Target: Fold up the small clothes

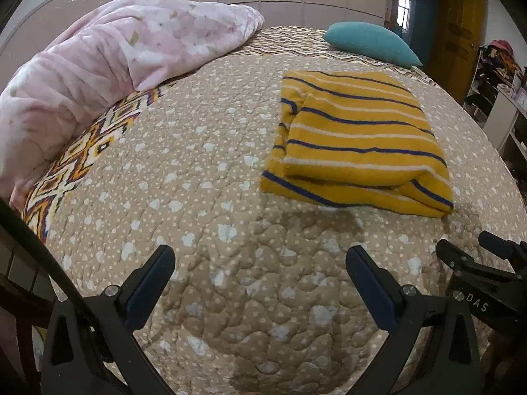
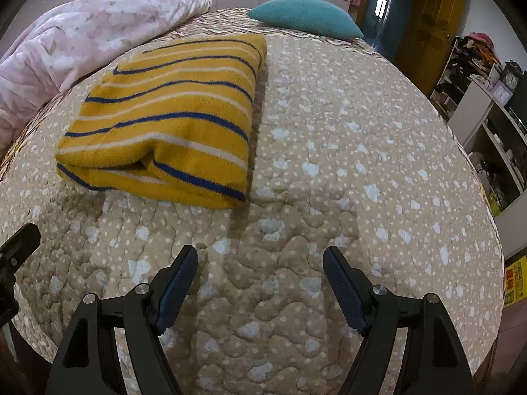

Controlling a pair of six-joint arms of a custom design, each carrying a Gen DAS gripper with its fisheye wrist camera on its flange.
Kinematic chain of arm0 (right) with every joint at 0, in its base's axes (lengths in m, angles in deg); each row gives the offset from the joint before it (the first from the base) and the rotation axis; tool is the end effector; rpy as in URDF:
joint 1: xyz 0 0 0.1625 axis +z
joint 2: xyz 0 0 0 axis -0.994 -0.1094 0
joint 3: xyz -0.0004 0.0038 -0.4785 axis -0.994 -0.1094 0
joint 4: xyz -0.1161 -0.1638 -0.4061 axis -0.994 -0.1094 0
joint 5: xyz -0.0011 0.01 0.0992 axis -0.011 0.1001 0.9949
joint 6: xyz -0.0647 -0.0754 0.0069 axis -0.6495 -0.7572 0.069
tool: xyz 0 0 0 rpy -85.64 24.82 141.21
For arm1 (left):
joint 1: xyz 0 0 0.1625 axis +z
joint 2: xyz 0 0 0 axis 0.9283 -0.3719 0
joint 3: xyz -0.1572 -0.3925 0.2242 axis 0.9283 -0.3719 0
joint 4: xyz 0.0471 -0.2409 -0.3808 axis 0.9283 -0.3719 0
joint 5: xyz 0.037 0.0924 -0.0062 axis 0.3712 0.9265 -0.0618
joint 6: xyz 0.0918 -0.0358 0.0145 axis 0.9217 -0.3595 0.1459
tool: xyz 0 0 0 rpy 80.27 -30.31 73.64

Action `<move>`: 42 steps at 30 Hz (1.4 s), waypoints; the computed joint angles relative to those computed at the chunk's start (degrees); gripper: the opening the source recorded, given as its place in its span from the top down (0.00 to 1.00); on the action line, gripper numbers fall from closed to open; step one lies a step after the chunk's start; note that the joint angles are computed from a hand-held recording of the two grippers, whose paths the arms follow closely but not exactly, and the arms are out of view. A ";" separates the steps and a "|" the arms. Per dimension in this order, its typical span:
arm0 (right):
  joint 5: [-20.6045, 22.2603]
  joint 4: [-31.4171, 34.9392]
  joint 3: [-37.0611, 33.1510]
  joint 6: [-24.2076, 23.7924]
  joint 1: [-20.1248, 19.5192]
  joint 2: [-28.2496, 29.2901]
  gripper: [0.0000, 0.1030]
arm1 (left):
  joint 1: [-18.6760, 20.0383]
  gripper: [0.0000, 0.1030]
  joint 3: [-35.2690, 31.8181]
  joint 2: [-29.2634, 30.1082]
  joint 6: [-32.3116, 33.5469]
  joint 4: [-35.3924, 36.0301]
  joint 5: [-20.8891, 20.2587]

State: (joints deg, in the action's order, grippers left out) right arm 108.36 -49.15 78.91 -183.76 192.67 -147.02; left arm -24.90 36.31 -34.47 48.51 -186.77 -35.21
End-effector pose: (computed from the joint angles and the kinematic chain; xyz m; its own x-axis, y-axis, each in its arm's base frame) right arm 0.2065 -0.4606 0.1947 -0.6183 0.3997 0.6767 -0.1279 0.7984 -0.5884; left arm -0.2409 -0.5089 0.1462 -0.6368 0.3404 -0.6918 0.6452 0.7266 -0.2364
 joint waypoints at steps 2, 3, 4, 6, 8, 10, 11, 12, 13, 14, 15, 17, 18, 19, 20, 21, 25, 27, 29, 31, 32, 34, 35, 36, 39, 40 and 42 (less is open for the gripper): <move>0.09 -0.29 0.09 -0.51 -0.08 -0.02 0.20 | -0.10 0.00 -0.02 0.22 0.18 0.05 -0.28; 0.14 -0.66 0.13 -1.08 -0.26 -0.04 0.20 | -0.22 0.00 -0.04 0.42 0.23 0.15 -0.17; 0.17 -0.93 0.24 -1.42 -0.31 -0.11 0.19 | -0.26 0.00 -0.03 0.56 0.31 0.08 -0.18; 0.09 -1.22 0.19 -1.86 -0.44 -0.09 0.19 | -0.31 0.00 -0.15 0.91 0.33 0.28 -0.07; 0.06 -1.54 0.30 -2.08 -0.48 -0.18 0.19 | -0.41 0.00 -0.23 1.22 0.17 0.65 0.10; 0.18 -1.72 0.33 -2.11 -0.47 -0.21 0.18 | -0.43 0.00 -0.33 1.44 0.07 1.06 0.03; 0.23 -1.82 0.36 -2.16 -0.51 -0.24 0.18 | -0.42 0.00 -0.30 1.50 0.09 1.05 0.05; 0.25 -1.99 0.44 -2.30 -0.57 -0.32 0.18 | -0.44 0.00 -0.33 1.58 0.10 1.23 0.07; 0.16 -2.06 0.44 -2.45 -0.67 -0.40 0.18 | -0.43 0.00 -0.38 1.64 0.07 1.44 0.08; 0.02 -2.13 0.48 -2.52 -0.76 -0.48 0.18 | -0.46 0.00 -0.34 1.69 -0.01 1.48 0.11; -0.08 -2.17 0.54 -2.60 -0.84 -0.58 0.18 | -0.45 0.00 -0.34 1.71 -0.12 1.66 0.13; -0.04 -2.17 0.60 -2.57 -0.86 -0.61 0.18 | -0.37 0.00 -0.38 1.68 -0.43 2.02 0.05; 0.01 -2.15 0.59 -2.55 -0.85 -0.59 0.18 | -0.32 0.00 -0.38 1.63 -0.62 2.15 -0.02; 0.08 -2.07 0.56 -2.50 -0.83 -0.53 0.18 | -0.30 0.00 -0.38 1.60 -0.77 2.27 -0.02; 0.19 -1.98 0.53 -2.48 -0.82 -0.48 0.18 | -0.29 0.00 -0.36 1.57 -0.92 2.33 0.06; 0.32 -1.93 0.49 -2.51 -0.80 -0.41 0.18 | -0.22 0.00 -0.37 1.55 -0.90 2.30 0.08; 1.06 -1.41 0.18 -2.14 -0.53 0.34 0.18 | -0.05 0.00 -0.40 1.37 -1.38 2.64 -0.04; 1.48 -1.06 0.02 -1.86 -0.37 0.71 0.18 | 0.02 0.00 -0.42 1.23 -1.73 3.00 -0.22; 1.74 -0.86 -0.07 -1.82 -0.26 0.84 0.18 | 0.18 0.00 -0.53 1.20 -1.67 3.08 -0.39; 1.91 -0.68 -0.12 -1.73 -0.19 0.92 0.18 | 0.22 0.00 -0.52 1.14 -1.85 3.27 -0.47; 1.97 -0.68 -0.09 -1.74 -0.16 0.93 0.18 | 0.27 0.00 -0.53 1.14 -1.90 3.34 -0.51; 2.07 -0.50 -0.13 -1.55 -0.04 0.97 0.18 | 0.45 0.00 -0.62 1.11 -2.17 3.60 -0.60; 2.13 -0.56 -0.09 -1.60 0.01 0.94 0.18 | 0.58 0.00 -0.69 1.09 -2.38 3.78 -0.60; 2.17 -0.56 -0.13 -1.70 0.00 0.91 0.18 | 0.66 0.00 -0.75 1.11 -2.55 3.90 -0.58; 2.32 -0.54 -0.12 -1.73 0.12 0.99 0.18 | 1.01 0.00 -0.95 1.05 -3.01 4.21 -0.41; 2.39 -0.48 -0.13 -1.66 0.15 1.04 0.18 | 1.12 0.00 -0.99 1.01 -3.14 4.27 -0.36; 2.33 -0.49 -0.14 -1.70 0.13 1.02 0.18 | 1.24 0.00 -1.03 0.96 -3.43 4.42 -0.35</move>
